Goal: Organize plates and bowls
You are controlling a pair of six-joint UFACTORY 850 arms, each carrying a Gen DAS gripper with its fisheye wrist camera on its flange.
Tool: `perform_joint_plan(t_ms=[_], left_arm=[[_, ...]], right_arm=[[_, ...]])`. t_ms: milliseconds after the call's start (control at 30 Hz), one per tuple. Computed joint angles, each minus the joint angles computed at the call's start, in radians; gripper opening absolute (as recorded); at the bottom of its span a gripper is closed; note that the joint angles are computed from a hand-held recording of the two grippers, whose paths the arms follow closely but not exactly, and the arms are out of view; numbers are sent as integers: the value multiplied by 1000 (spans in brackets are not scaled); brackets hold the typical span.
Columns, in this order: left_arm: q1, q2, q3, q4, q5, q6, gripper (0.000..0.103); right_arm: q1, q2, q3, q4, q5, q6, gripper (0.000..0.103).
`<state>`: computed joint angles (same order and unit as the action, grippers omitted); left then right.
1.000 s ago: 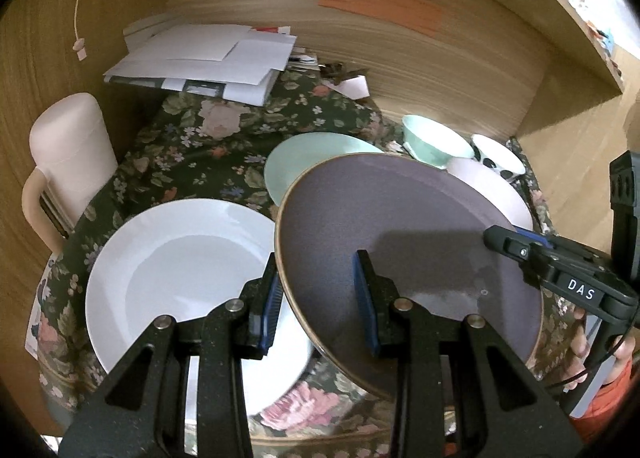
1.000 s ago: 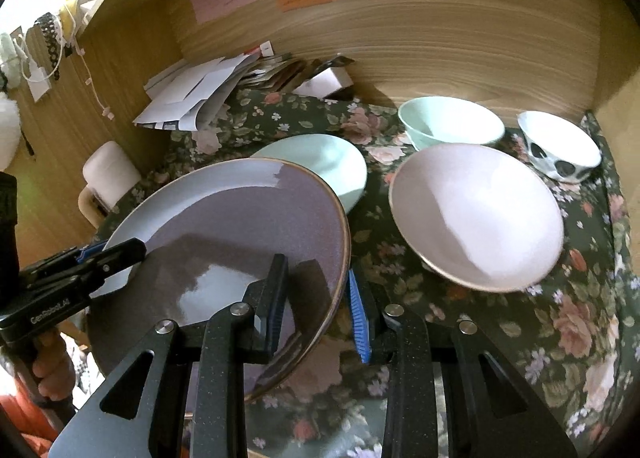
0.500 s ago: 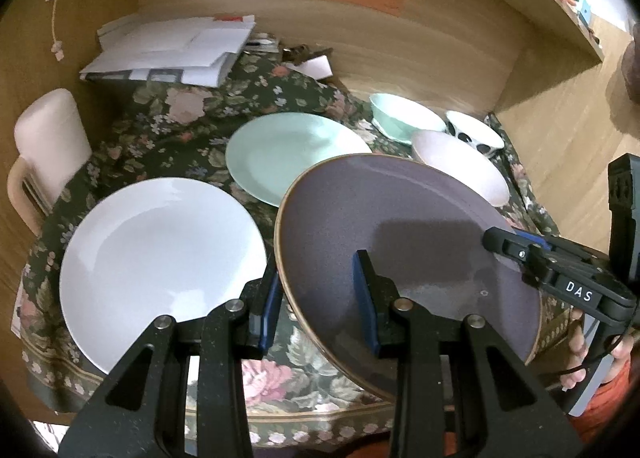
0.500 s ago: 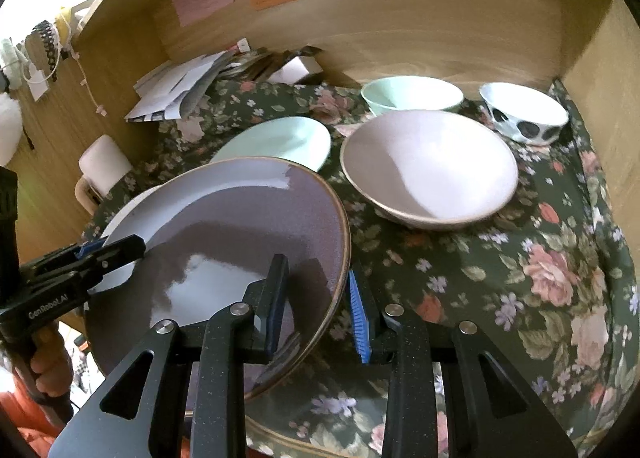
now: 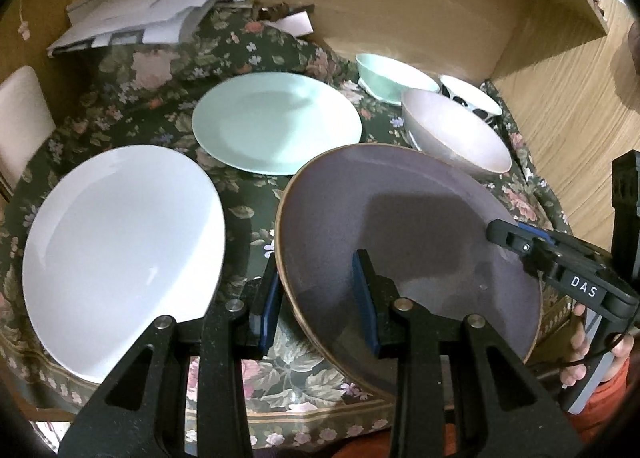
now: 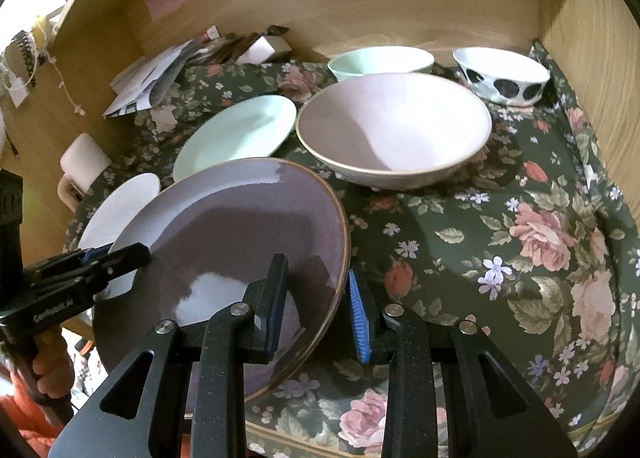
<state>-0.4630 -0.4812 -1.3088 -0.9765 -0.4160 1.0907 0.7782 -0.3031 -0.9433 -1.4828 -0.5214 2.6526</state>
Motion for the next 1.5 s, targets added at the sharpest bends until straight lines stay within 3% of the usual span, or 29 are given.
perform_joint_plan(t_ms=[500,867,1033,1167,1233,1433,1500], left_arm=[[-20,-72,-70,157,-30,-148,34],[-20,-100,-98,182,-55,-178,34],[-21,-83,-82,189,-22,-170,35],[-16,-68,-70,197,-2,-173,37],[-11,-53,-59,174,14,-144,45],[14,21,6,-30,92,79,61],[24,37,16,-89,106,135,63]], right_arm=[[-36,-23,9,-2,53,29,26],[-33,-31,-7,69,40,-52,29],[-18,-21,-7,88,14,-66,32],[5,-2,-8,96,-39,-81,39],[19,6,-17,105,-78,-107,46],[42,13,-55,61,-149,-139,62],[46,6,-77,40,-164,-151,66]])
